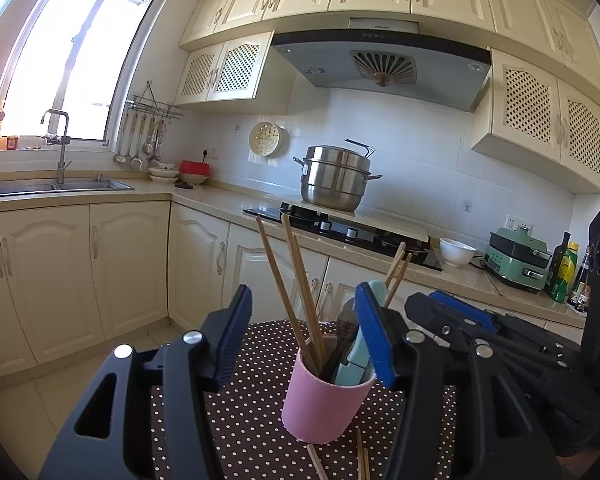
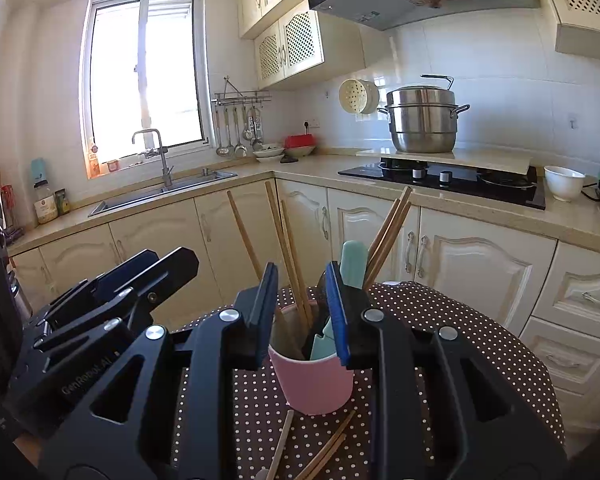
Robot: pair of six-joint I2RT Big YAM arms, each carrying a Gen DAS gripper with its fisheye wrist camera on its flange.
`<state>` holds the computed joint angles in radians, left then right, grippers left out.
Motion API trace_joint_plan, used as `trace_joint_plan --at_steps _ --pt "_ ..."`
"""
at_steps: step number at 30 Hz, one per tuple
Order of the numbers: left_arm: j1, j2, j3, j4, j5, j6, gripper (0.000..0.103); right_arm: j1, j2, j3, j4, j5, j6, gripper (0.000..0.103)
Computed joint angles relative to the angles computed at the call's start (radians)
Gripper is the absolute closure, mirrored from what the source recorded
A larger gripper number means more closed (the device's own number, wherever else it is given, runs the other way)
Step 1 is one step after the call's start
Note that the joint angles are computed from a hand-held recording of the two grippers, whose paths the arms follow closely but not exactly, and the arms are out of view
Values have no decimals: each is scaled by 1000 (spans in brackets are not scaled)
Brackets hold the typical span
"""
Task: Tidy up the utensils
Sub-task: 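Move both open grippers down to the chopsticks lying beside the pink cup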
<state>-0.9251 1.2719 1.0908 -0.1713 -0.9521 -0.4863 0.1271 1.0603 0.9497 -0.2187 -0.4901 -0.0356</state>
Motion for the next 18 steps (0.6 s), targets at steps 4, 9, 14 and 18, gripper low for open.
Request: trace_joint_plan --at_steps 4,9,14,18 --pt "-20 1 25 -109 26 -58 50 -13 -29 -19 -26 -6 -10 75" --pt "-34 17 50 -250 103 -168 50 -45 -64 -55 -59 -12 -24 64" --pt "-28 44 74 -387 242 -276 50 -78 -86 -90 -107 -28 -53 61" --pt "-18 95 115 -547 334 -394 50 -93 -84 -107 -163 -22 -85 59"
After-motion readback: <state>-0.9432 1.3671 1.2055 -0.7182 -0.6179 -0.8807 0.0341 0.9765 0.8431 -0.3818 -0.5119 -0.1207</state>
